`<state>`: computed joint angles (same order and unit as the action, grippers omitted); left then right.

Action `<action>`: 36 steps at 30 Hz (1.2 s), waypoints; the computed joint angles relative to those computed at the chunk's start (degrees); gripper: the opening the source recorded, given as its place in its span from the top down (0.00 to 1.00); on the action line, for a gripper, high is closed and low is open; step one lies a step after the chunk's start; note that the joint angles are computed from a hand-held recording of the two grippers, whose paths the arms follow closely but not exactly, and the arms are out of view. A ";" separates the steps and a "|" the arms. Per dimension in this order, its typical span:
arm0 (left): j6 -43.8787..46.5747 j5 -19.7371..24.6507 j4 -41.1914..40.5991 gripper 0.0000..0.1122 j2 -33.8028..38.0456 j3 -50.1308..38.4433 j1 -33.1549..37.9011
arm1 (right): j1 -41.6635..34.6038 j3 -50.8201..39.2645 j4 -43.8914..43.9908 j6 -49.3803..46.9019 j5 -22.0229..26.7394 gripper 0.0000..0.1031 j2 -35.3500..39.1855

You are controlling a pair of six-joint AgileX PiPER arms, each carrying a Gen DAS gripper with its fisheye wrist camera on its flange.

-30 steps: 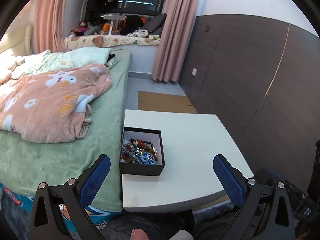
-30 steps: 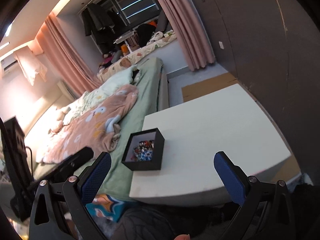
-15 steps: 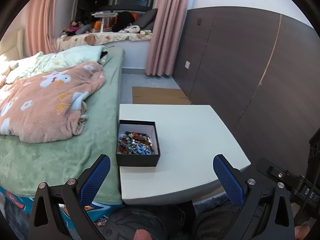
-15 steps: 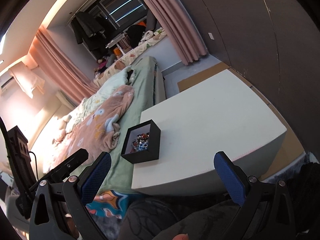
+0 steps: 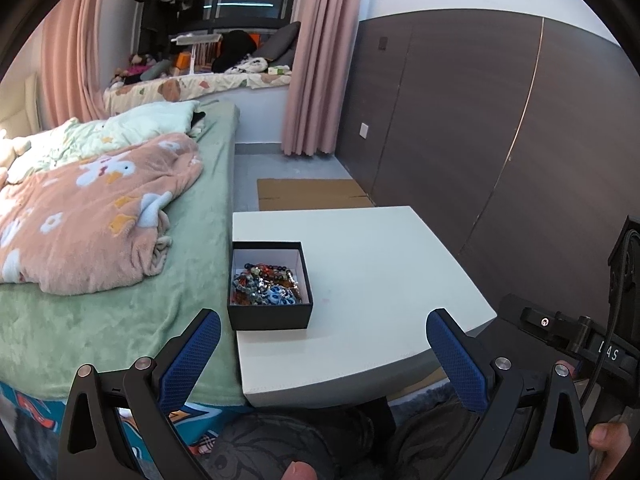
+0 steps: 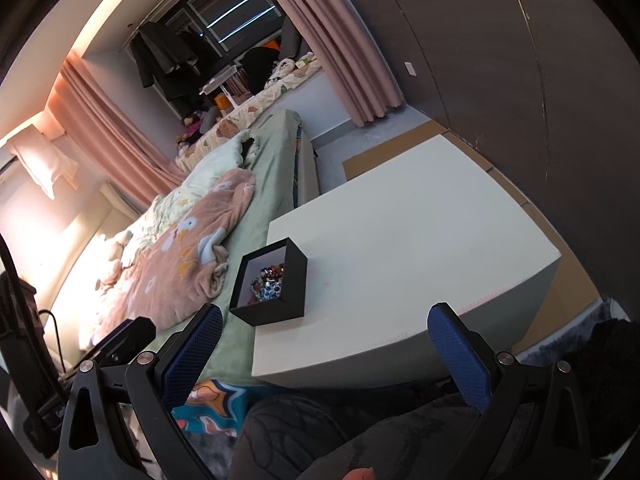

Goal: Organize jewelry

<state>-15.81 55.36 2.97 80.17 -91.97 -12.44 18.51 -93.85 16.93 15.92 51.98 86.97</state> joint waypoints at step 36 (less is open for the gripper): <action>0.27 6.59 6.47 0.09 -0.35 -6.52 -7.22 | -0.64 -2.79 -3.50 3.99 3.42 0.00 1.72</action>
